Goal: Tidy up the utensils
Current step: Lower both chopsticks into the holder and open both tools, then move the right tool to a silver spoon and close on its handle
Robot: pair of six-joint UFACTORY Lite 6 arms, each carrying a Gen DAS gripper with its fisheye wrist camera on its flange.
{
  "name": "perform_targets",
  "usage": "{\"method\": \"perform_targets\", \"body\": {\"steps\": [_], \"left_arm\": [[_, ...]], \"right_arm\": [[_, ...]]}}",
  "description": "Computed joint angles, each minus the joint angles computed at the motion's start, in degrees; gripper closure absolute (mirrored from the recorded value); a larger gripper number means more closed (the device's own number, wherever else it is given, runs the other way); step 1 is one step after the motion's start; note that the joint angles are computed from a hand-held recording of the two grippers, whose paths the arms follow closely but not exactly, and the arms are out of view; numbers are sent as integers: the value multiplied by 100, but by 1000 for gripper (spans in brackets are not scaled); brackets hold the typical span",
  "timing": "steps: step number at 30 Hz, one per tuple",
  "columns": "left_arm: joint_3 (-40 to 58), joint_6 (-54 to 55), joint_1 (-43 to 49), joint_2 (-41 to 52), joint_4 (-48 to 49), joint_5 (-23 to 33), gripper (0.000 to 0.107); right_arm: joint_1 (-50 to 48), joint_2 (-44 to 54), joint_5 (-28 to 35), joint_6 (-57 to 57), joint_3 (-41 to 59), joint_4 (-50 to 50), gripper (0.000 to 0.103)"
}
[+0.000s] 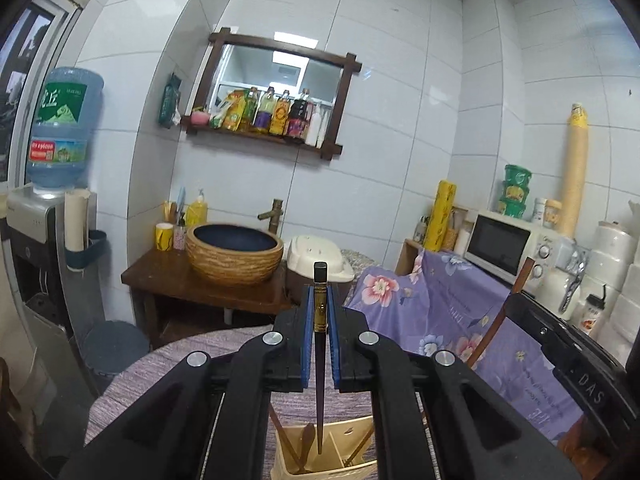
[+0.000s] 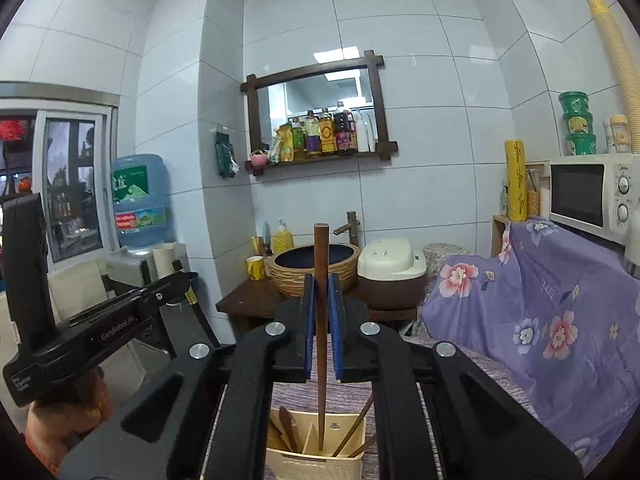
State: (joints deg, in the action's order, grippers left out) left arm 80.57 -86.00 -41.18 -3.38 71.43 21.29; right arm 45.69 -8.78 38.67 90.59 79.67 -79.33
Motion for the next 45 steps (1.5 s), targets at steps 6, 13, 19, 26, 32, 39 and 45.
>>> {"method": "perform_targets", "body": {"steps": [6,13,19,26,32,39,45], "left_arm": [[-1082,-1699,223,55,1298,-411,99],[-1585,-2570,294,238,2072,-624,99],[-1671,-2849,349,234,2367,-709,99],[-2463,-2990,409,-555,2474,-898,68],[-3840,-2158,-40,-1491,1613,-343,56],[-5480,-2908,-478,-1858,1649,-318,58],[-6088,-3571,-775,-1978,1857,-303,61]], "right_arm": [[-412,224,-585,1446,-1102,-671,95],[-376,447,-612,2172,-1537,-1182,95],[-367,527,-609,2164,-1548,-1172,95],[154,107,62,2434,-2086,-1509,60],[1122,-544,1069,2420,-2991,-1162,51],[1726,-321,868,2739,-4022,-183,47],[2220,297,169,4226,-4676,-307,47]]}}
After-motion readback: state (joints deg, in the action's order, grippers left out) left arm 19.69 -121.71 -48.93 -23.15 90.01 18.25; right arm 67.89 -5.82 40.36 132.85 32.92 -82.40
